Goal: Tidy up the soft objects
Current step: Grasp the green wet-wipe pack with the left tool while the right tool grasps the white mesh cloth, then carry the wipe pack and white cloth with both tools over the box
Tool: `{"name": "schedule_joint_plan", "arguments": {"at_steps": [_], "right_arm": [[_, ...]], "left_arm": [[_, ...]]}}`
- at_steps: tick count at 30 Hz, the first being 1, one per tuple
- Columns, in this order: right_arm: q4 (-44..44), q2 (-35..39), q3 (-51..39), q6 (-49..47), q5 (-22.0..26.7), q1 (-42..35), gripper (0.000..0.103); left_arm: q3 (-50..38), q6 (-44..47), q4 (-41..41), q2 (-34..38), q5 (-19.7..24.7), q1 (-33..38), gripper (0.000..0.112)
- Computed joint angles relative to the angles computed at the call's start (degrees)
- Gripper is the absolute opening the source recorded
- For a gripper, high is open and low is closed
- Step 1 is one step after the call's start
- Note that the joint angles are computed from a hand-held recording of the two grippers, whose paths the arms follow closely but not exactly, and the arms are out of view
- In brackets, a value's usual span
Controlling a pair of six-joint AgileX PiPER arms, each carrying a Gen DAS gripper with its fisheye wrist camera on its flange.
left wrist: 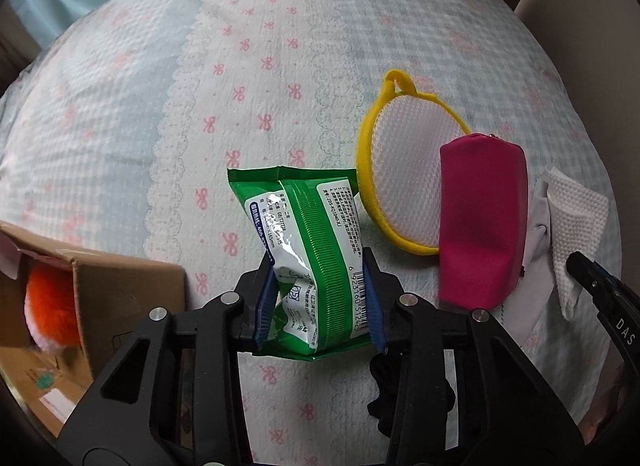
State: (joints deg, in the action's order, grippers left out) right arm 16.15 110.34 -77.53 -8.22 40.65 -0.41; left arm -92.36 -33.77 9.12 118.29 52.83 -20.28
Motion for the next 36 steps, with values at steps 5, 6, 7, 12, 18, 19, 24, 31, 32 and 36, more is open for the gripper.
{"name": "schedule_joint_plan", "arguments": {"at_steps": [5,6,7,12,18,19,24,31,32,36], "right_arm": [[0.5,-1.7,1.6,0.1,-1.3,-0.1,0.011],[0.4,-2.1,2.1,0.2,-1.6,-0.2,0.011],[0.7,-2.5,2.3,0.1,-1.7,-0.2,0.011],[2.4,-3.7,3.0,-0.4,-1.2,-0.8,0.011],[1.9,-6.1,3.0,0.7,-0.8,-0.9,0.011],[2.0,-6.4,2.9,0.7,-0.6,-1.0,0.011],[2.2,-8.6,2.6,1.0,0.6,-1.2,0.011],[0.9,-12.7,1.0,2.4,3.7,-0.1,0.011],[0.6,-13.3,0.4,2.7,4.5,0.1,0.011],[-0.3,-16.2,-2.2,4.0,7.8,1.5,0.011]], "left_arm": [[1.5,0.1,-0.3,-1.4,-0.9,0.3,0.03],[1.8,-0.1,-0.3,-1.7,-1.0,0.4,0.03],[2.1,-0.1,-0.4,-2.1,-1.1,0.4,0.029],[3.8,-0.4,-0.6,-4.4,-1.5,0.5,0.029],[4.4,-0.6,-0.2,-6.9,-1.0,0.3,0.028],[4.4,-0.6,-0.2,-7.3,-0.8,0.4,0.028],[4.5,-0.9,0.0,-9.7,-0.1,0.4,0.028],[4.7,-1.3,-0.1,-14.8,2.0,0.7,0.027],[4.7,-1.4,0.0,-15.6,2.5,0.6,0.027],[4.9,-1.6,0.2,-20.2,4.8,0.9,0.027]]}}
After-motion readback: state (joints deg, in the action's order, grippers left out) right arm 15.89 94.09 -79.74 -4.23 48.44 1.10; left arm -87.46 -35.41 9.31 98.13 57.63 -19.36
